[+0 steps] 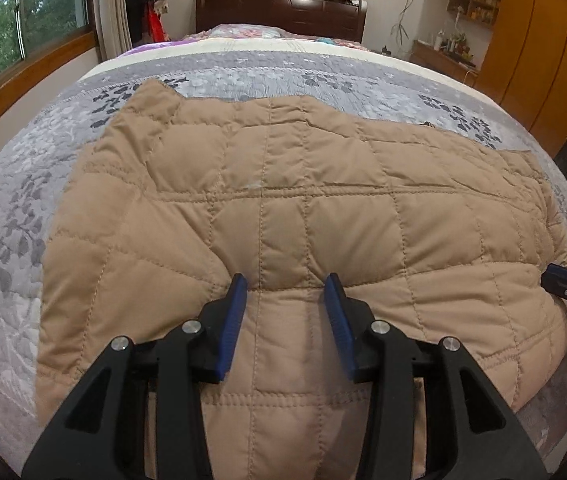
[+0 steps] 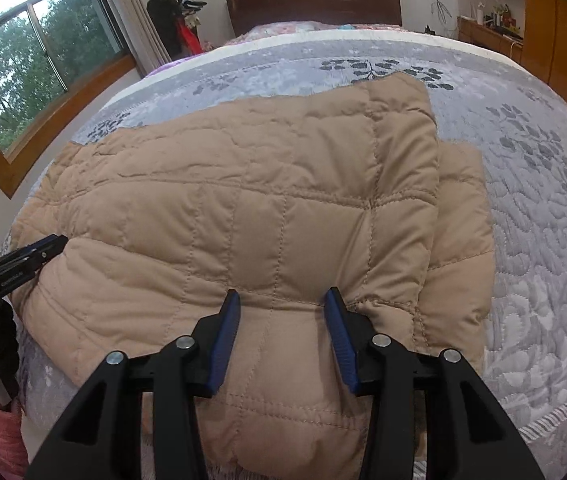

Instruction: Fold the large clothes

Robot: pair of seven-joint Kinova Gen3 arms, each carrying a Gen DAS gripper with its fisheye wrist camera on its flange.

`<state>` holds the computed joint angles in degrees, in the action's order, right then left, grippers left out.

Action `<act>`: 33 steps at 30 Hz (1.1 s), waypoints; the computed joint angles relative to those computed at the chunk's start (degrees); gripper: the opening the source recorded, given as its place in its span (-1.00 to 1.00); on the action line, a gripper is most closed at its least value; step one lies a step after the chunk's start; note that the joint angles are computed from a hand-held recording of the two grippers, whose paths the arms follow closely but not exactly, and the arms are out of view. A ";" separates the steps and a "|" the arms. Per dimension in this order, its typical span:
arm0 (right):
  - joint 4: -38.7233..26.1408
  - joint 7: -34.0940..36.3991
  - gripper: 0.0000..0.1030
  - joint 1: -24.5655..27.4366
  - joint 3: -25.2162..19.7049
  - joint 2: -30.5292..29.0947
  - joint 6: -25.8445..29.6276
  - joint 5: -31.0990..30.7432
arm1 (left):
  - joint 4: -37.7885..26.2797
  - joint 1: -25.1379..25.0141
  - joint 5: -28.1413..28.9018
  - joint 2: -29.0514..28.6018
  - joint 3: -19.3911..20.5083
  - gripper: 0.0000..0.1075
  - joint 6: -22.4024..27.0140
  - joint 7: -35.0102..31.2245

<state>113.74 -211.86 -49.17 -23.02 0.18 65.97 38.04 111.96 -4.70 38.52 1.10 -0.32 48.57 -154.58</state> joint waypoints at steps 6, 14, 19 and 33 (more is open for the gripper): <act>-0.17 2.57 -0.15 1.34 0.17 -3.11 -0.90 -2.08 | -1.21 -0.25 -0.40 -0.10 -0.25 -0.24 1.76 2.55; -2.15 4.13 -0.15 4.18 -5.46 -9.85 6.94 -6.58 | -1.52 -4.33 -0.76 -5.48 -5.02 -0.16 6.94 5.41; -1.14 7.51 -0.15 7.60 -5.60 -10.64 6.25 -10.73 | -0.82 -8.32 -2.01 -7.97 -9.80 -0.07 9.92 8.86; 3.07 13.17 -0.21 11.96 -4.47 -10.72 -1.14 -13.63 | 0.43 -19.79 9.36 0.49 -11.76 0.07 24.79 8.63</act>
